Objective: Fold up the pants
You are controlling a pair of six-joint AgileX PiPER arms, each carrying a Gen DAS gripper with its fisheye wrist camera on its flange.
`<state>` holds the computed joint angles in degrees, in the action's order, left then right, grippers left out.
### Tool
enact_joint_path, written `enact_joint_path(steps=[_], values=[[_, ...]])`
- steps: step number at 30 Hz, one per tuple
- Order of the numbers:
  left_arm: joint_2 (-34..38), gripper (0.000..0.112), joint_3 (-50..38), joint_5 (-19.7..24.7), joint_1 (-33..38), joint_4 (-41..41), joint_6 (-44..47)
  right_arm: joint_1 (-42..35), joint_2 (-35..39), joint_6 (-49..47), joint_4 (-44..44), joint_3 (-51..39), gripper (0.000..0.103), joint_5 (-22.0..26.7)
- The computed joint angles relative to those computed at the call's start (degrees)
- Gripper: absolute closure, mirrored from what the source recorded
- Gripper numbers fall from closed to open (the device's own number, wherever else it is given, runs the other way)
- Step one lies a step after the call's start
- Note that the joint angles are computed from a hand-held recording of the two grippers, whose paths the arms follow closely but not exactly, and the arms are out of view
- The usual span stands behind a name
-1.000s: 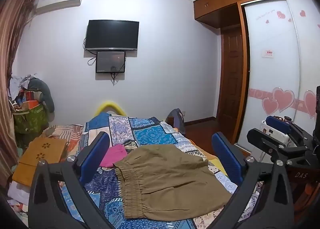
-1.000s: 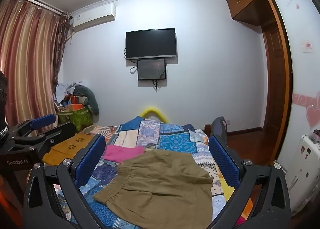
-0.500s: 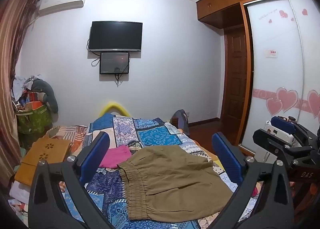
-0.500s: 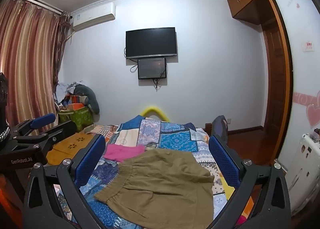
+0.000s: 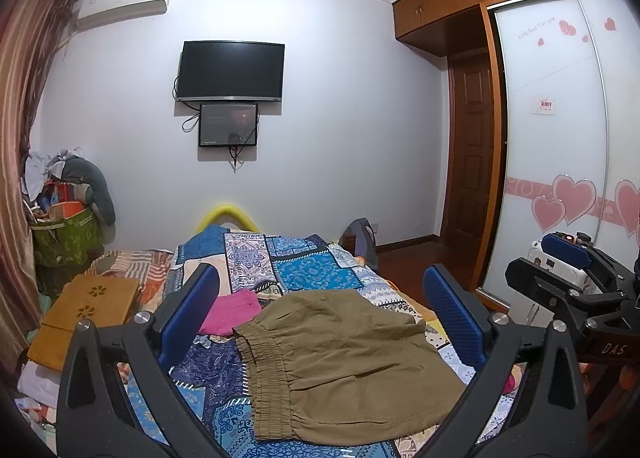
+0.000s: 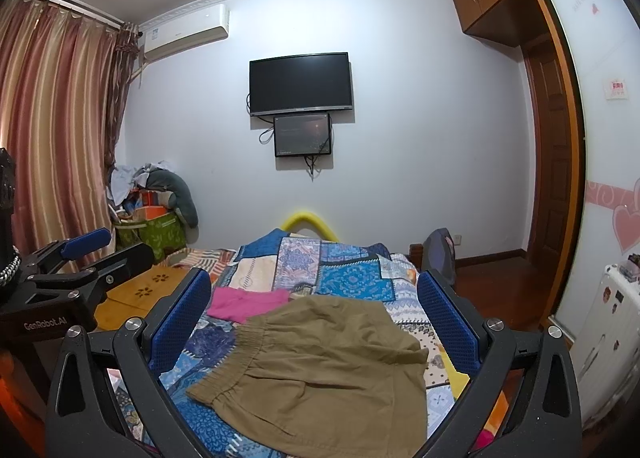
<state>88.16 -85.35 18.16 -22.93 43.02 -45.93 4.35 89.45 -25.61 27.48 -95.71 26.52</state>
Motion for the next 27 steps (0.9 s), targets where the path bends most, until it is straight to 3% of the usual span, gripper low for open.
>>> enact_joint_path(steps=[27], values=[[0.3,0.009,-0.6,0.3,-0.6,0.9,-0.7,-0.3,0.1,1.2,-0.5,-0.4,0.000,0.3]])
